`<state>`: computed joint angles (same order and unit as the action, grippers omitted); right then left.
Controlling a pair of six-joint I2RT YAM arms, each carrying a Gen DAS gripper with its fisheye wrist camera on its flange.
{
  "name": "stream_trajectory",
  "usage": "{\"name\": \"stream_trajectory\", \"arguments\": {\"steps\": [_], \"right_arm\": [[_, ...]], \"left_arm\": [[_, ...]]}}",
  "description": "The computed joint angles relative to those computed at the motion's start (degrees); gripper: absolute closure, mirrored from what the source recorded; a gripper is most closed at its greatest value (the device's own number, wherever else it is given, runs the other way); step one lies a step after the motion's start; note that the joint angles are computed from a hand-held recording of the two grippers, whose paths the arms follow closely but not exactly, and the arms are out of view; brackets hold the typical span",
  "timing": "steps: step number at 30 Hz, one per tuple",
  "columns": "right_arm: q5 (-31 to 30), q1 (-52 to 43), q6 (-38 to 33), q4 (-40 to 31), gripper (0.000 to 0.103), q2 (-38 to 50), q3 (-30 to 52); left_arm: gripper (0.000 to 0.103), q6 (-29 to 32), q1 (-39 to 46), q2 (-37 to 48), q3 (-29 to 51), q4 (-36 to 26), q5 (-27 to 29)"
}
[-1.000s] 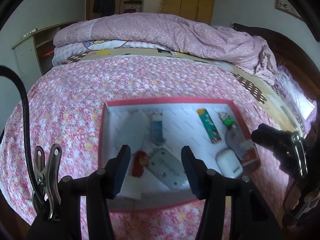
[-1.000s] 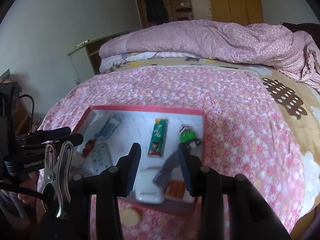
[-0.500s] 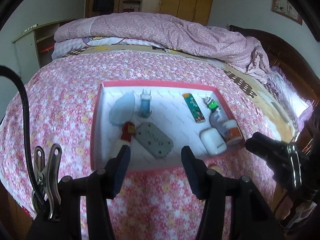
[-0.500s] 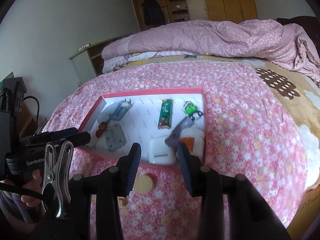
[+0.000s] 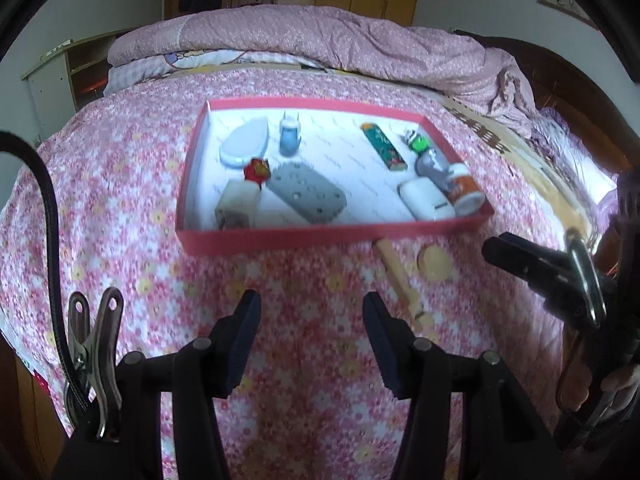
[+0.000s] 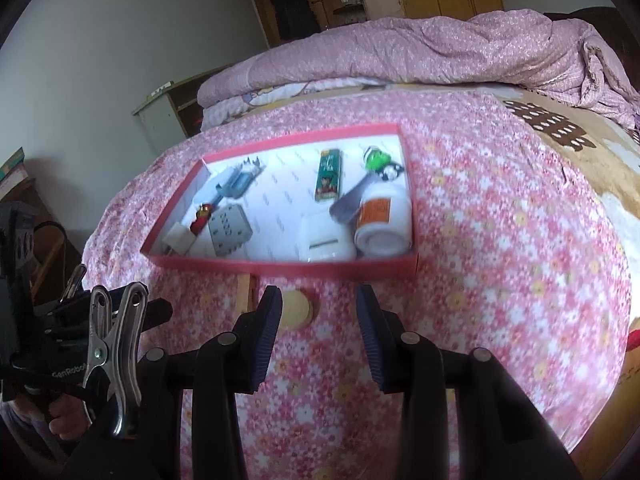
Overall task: Organize rigid objects
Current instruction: 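Lift both open grippers out of the tray toward the items beside it, then grasp the round tan cork disc with the right gripper while the left gripper approaches the wooden block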
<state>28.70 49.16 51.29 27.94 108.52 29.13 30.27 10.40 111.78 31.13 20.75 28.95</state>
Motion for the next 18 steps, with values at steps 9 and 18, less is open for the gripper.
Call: {"name": "stream_trajectory", "arguments": {"steps": [9,18], "right_arm": [[-2.7,-0.1,-1.9,-3.1,0.063,6.5,6.1],[-1.0,-0.5,-5.0,-8.8,0.063,12.4,14.0]], "left_arm": [[0.047,1.1,1.2,2.7,0.3,1.1,0.5],[0.047,1.6,1.9,5.2,2.2,0.0,1.0]]}}
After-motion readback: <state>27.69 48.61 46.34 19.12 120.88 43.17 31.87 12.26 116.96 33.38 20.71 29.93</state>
